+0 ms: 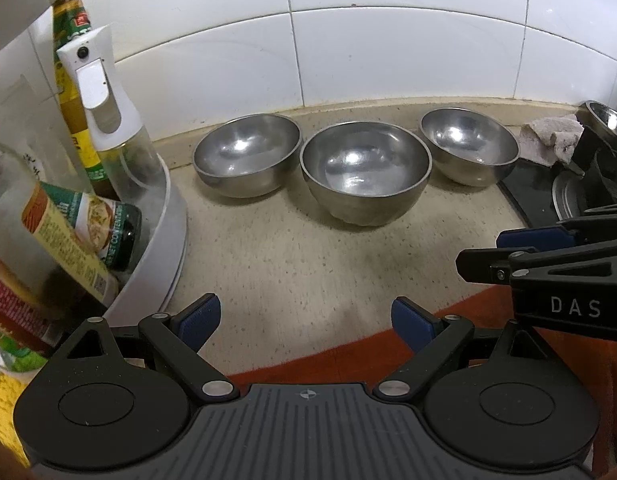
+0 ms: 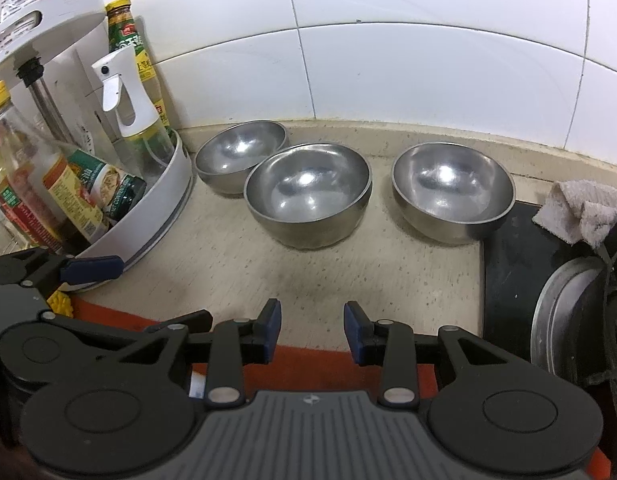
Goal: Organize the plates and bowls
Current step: 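Move both grippers toward the stainless steel bowls by the wall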
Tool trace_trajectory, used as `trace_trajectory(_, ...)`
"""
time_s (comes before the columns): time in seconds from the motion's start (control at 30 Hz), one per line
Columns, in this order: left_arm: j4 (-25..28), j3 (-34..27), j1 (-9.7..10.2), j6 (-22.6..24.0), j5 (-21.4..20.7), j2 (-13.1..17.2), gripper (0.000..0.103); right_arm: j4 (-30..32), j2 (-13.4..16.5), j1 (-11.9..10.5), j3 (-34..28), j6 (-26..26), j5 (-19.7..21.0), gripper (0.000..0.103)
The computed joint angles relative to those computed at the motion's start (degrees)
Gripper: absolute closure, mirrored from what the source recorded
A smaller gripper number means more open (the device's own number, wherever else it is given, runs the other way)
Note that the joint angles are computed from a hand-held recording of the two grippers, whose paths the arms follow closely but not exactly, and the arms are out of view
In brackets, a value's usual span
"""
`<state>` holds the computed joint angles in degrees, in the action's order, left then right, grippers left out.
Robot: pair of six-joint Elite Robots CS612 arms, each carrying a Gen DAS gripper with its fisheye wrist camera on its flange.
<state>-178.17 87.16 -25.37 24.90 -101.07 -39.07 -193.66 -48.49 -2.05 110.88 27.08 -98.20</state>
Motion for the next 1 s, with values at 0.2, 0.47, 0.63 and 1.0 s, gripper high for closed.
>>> trace_trajectory(0.2, 0.7, -2.3, -0.28, -0.3, 0.2, 1.1, 0.008, 0.7, 0.8, -1.0, -1.3, -0.9, -0.4, 0.070)
trace_trajectory(0.47, 1.9, -6.7, -0.75, -2.2, -0.3, 2.9, 0.008, 1.4, 1.6, -2.9, -3.0, -0.1, 0.3, 0.070)
trace_trajectory(0.63, 4.8, -9.7, -1.13, -3.5, -1.3, 4.1, 0.008, 0.6, 1.9, -4.2, -3.9, 1.4, 1.6, 0.070)
trace_trajectory(1.0, 13.0, -16.0, -1.82, -4.1, -3.0, 7.3, 0.012, 3.4, 4.1, -7.3, -6.9, 8.0, 11.2, 0.069)
